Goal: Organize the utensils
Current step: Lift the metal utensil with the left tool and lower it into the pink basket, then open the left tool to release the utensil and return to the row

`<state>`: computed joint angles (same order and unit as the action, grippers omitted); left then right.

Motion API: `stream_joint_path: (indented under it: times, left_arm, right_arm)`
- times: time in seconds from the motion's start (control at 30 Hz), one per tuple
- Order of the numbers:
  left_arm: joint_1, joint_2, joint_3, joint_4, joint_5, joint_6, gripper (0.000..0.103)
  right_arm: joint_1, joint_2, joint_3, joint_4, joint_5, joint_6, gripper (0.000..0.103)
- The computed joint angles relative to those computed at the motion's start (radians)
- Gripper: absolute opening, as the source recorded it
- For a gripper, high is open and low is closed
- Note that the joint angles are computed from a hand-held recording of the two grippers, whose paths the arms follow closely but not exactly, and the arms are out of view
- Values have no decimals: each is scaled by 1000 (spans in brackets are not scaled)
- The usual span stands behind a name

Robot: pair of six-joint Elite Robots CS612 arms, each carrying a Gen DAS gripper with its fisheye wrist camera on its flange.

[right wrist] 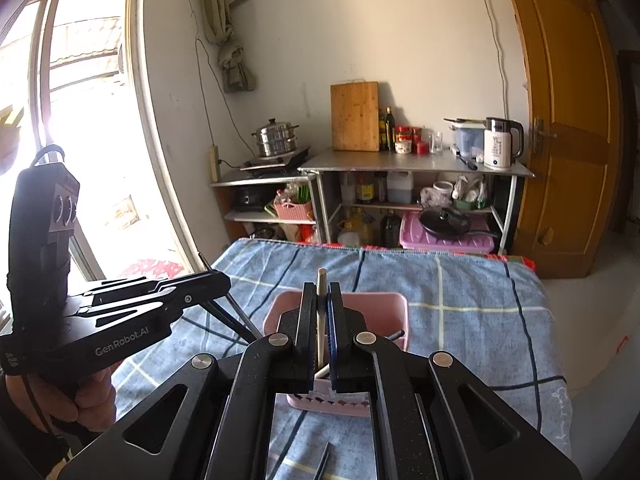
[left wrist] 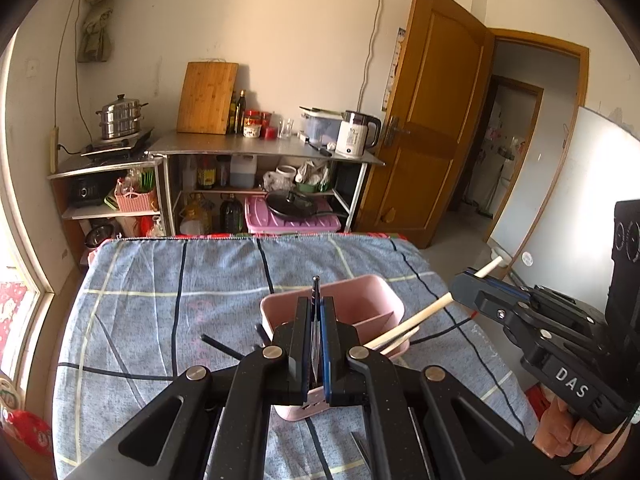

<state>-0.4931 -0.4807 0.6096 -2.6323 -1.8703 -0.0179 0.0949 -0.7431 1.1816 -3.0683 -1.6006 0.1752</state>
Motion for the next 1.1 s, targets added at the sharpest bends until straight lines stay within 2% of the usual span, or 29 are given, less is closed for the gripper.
stream_joint_path:
  times: [0.43, 0.73, 0.9, 1.1]
  left_arm:
    - [-4, 19, -5, 65, 24, 30, 4]
    - [-1, 16, 10, 61, 14, 27, 5]
    - [0, -11, 63, 25, 21, 27, 5]
    - [3, -71, 185, -87, 26, 15, 5]
  right_arm:
    - [-4, 23, -32, 111, 13, -16, 5]
    - [-7, 20, -27, 137, 13, -22, 5]
    - [-7, 12, -10, 112, 13, -27, 10]
    - [-4, -20, 49, 50, -1, -28, 11]
